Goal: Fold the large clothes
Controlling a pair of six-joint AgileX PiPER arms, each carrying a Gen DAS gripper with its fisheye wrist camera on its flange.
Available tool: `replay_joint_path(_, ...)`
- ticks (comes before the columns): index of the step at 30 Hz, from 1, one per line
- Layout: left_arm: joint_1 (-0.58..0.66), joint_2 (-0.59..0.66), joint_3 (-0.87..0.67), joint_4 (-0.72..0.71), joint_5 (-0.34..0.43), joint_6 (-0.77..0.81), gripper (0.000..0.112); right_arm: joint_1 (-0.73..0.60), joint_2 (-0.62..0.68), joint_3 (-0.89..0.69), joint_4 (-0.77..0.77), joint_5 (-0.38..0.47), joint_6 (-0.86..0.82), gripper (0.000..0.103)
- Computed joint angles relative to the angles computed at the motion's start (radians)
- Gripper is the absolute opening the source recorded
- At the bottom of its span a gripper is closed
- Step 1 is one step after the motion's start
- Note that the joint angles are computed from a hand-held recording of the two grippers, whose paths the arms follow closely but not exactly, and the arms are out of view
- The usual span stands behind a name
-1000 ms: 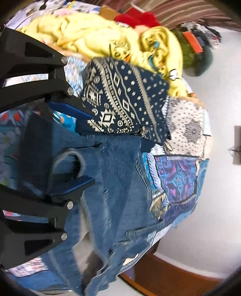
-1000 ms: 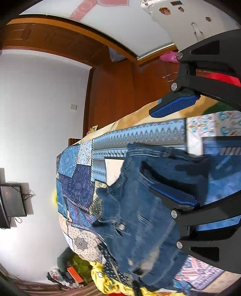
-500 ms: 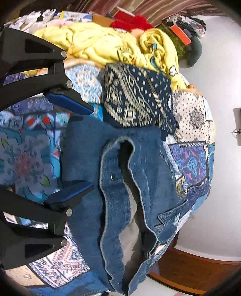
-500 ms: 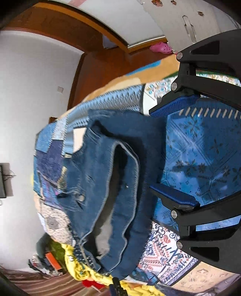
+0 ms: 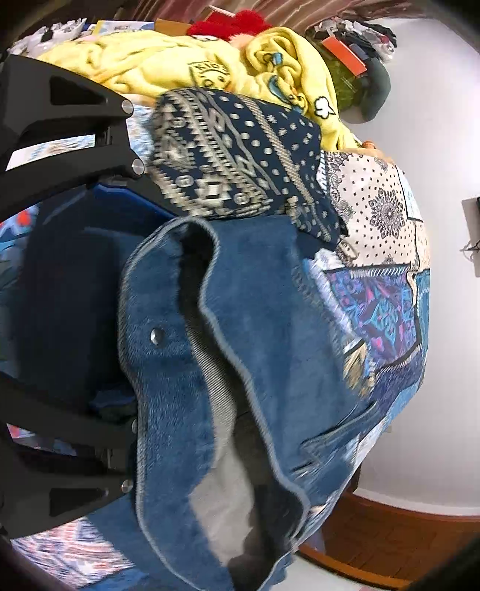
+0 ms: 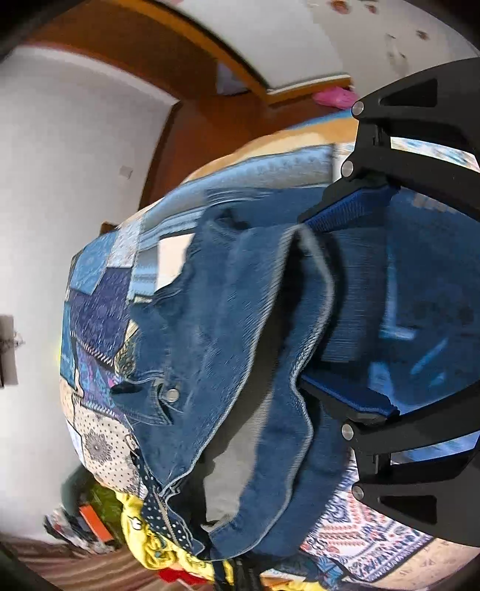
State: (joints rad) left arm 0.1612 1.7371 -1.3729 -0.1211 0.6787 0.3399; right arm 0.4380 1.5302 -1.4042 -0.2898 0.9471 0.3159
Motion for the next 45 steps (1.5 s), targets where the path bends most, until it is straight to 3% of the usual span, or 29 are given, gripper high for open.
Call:
replay_joint_path(6,-0.055,0.190,-0.357,0.156,0.096,-0.136,0.076,-0.045,0.213,-0.275,-0.024,0.043,-0.030,0.075)
replay_joint_path(9,-0.065,0.211,-0.465,0.225,0.080,-0.215,0.076,-0.062,0.241,-0.369,-0.050,0.052,0.034,0.075)
replay_joint_path(14,0.009,0.201,-0.563,0.051,0.152,-0.133,0.076,-0.084,0.193,-0.385,0.020,0.038,0.021,0.075)
replay_joint_path(17,0.054,0.177,-0.529,-0.046,0.198,-0.069,0.078,-0.061,0.165,-0.352,0.067,0.034,-0.015,0.075)
replay_joint_path(22,0.056,0.086,-0.316,-0.073,0.187,0.030,0.078,0.041,0.172,-0.318,0.087,0.045,-0.026,0.075)
replay_joint_path(27,0.060,-0.001,-0.127,-0.200,0.198,0.169,0.078,0.111,0.233,-0.331,0.194,0.037,-0.081,0.075)
replay_joint_path(30,0.065,-0.006,-0.090,-0.290,0.253,0.210,0.078,0.152,0.284,-0.353,0.227,0.042,-0.115,0.075)
replay_joint_path(33,0.029,-0.013,-0.043,-0.267,0.223,0.222,0.078,0.174,0.325,-0.366,0.185,0.061,-0.103,0.075)
replay_joint_path(35,0.001,-0.010,-0.004,-0.208,0.172,0.200,0.079,0.156,0.322,-0.341,0.203,0.054,-0.119,0.075)
replay_joint_path(38,0.030,-0.015,0.023,-0.246,0.147,0.214,0.084,0.089,0.285,-0.283,0.315,0.027,-0.181,0.075)
replay_joint_path(45,0.102,-0.013,0.012,-0.212,0.164,0.202,0.084,0.015,0.165,-0.131,0.202,0.029,-0.101,0.078)
